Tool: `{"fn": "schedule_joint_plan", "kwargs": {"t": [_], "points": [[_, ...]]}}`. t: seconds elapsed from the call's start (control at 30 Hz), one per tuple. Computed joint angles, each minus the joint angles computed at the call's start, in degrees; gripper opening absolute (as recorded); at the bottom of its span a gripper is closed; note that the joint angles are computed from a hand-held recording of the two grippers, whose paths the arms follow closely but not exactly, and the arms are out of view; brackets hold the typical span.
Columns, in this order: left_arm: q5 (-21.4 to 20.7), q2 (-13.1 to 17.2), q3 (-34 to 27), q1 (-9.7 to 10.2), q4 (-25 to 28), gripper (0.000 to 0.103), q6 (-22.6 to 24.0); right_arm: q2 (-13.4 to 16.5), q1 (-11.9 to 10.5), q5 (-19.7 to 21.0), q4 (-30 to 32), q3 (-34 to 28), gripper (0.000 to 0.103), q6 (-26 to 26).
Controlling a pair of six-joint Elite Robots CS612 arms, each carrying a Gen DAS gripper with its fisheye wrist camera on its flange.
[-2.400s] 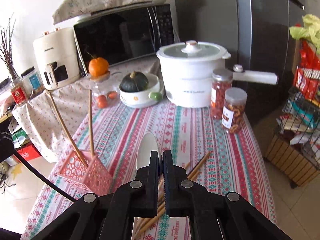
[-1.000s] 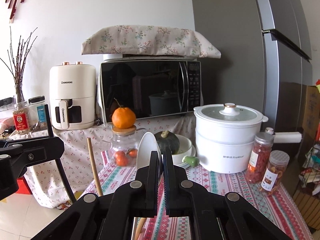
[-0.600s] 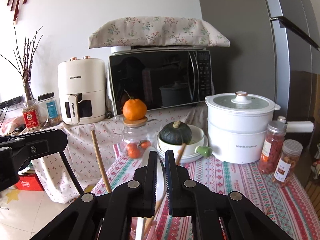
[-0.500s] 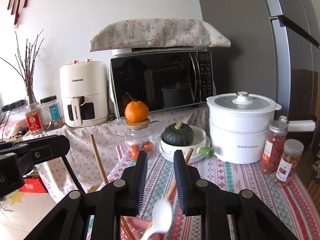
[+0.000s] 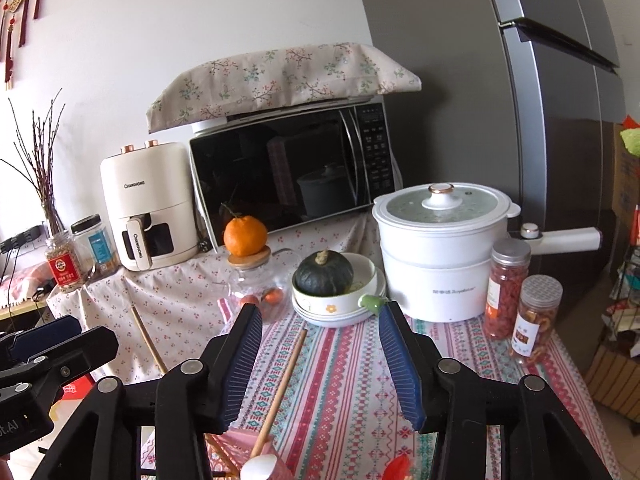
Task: Organize utensils
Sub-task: 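Grasp more wooden chopsticks from the pile with the left tool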
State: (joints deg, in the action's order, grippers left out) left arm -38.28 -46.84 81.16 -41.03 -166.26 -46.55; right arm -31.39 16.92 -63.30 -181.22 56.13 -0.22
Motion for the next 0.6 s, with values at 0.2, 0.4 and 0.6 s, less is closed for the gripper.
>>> {"fn": "schedule_joint_plan", "kwargs": {"t": [0.2,0.4,0.6], "points": [[0.58,0.09,-0.84,-0.39,3.49,0.073,-1.98,-1.00,-0.81,-1.21,5.80,0.21,0.068,-2.18],[-4.41,0.26,-1.66,-0.16,6.41,0.077,-2.44,-1.22,-1.54,-2.92,14.12,-0.63,0.075,-3.13],[-11.68,0.66,-2.95,0.07,9.08,0.077,-1.80,-1.10,-2.19,-6.97,30.18,-3.28,0.075,-4.22]]}}
